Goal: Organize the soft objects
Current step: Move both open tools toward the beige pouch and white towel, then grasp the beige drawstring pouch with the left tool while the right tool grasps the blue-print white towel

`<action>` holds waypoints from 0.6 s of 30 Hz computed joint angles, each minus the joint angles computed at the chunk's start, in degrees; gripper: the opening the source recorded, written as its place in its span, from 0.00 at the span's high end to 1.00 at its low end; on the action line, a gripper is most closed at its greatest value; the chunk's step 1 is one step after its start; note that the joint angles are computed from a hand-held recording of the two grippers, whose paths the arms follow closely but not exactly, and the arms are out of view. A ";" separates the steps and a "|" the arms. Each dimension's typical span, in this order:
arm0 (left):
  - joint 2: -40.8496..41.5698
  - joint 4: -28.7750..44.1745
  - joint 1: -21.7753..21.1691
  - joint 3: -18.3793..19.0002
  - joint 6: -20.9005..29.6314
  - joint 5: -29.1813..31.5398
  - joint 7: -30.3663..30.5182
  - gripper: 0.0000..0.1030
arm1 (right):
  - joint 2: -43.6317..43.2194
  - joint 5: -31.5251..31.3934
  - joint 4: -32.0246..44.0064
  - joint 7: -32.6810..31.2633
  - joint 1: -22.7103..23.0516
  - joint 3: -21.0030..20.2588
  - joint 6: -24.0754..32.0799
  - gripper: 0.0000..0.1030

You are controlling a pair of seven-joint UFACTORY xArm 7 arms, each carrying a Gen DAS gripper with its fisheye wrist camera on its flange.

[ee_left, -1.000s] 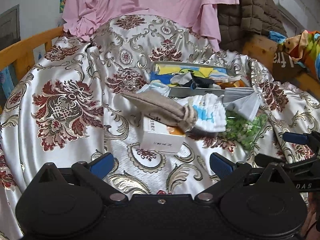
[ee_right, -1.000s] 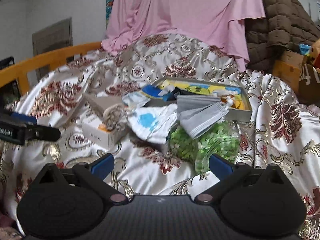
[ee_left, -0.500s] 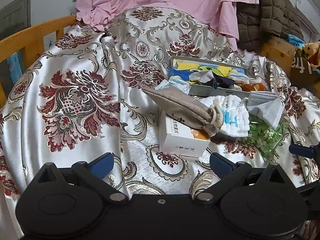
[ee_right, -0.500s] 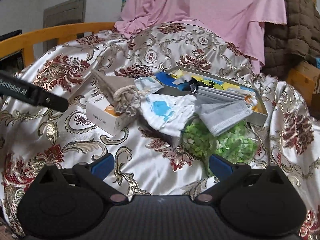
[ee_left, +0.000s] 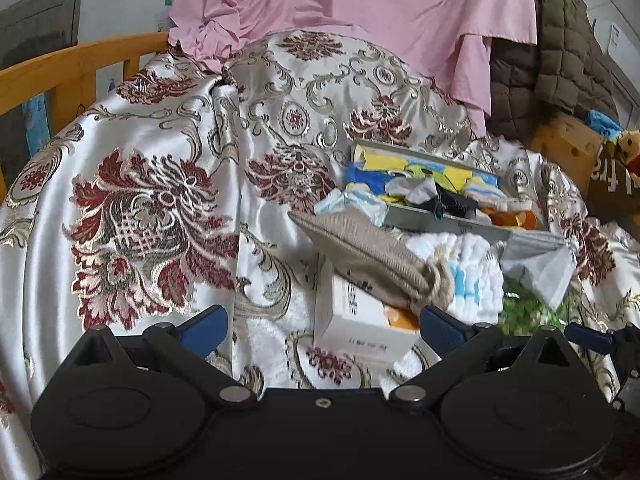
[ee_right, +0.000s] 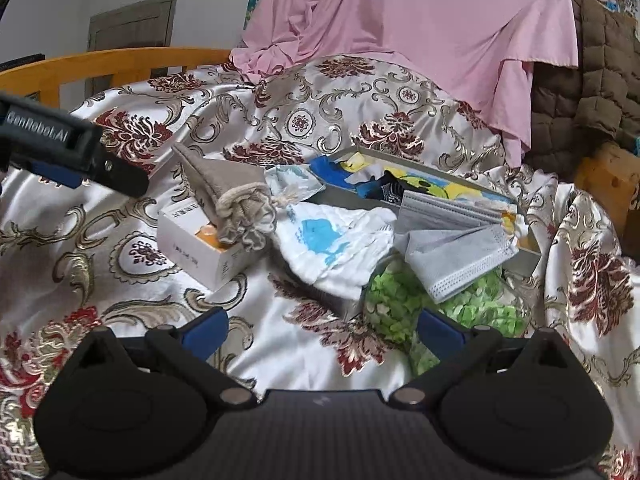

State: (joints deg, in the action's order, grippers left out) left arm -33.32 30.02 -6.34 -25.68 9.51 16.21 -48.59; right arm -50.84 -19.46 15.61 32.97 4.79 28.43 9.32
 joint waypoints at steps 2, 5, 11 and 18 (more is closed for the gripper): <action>0.86 0.49 1.23 -0.67 -1.13 0.56 -0.37 0.01 | 0.62 -0.87 0.04 -0.13 -1.75 0.93 -1.77 0.00; 2.43 1.29 4.32 -2.46 -3.43 1.60 -1.63 0.01 | 0.69 -2.17 0.39 1.00 -6.57 4.82 -4.20 0.00; 6.74 3.20 14.16 -8.85 -11.45 3.29 -3.40 0.01 | 0.66 -5.61 1.92 0.80 -16.11 12.49 -8.41 0.00; 12.68 7.14 26.53 -19.24 -15.96 1.18 -2.27 0.01 | -3.04 -6.88 3.48 -2.38 -28.17 23.86 -13.77 0.00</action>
State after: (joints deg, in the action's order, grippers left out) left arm -20.64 37.16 20.19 -44.92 -6.45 17.39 -50.86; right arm -53.88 -26.34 19.09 30.58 -23.38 52.30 -4.45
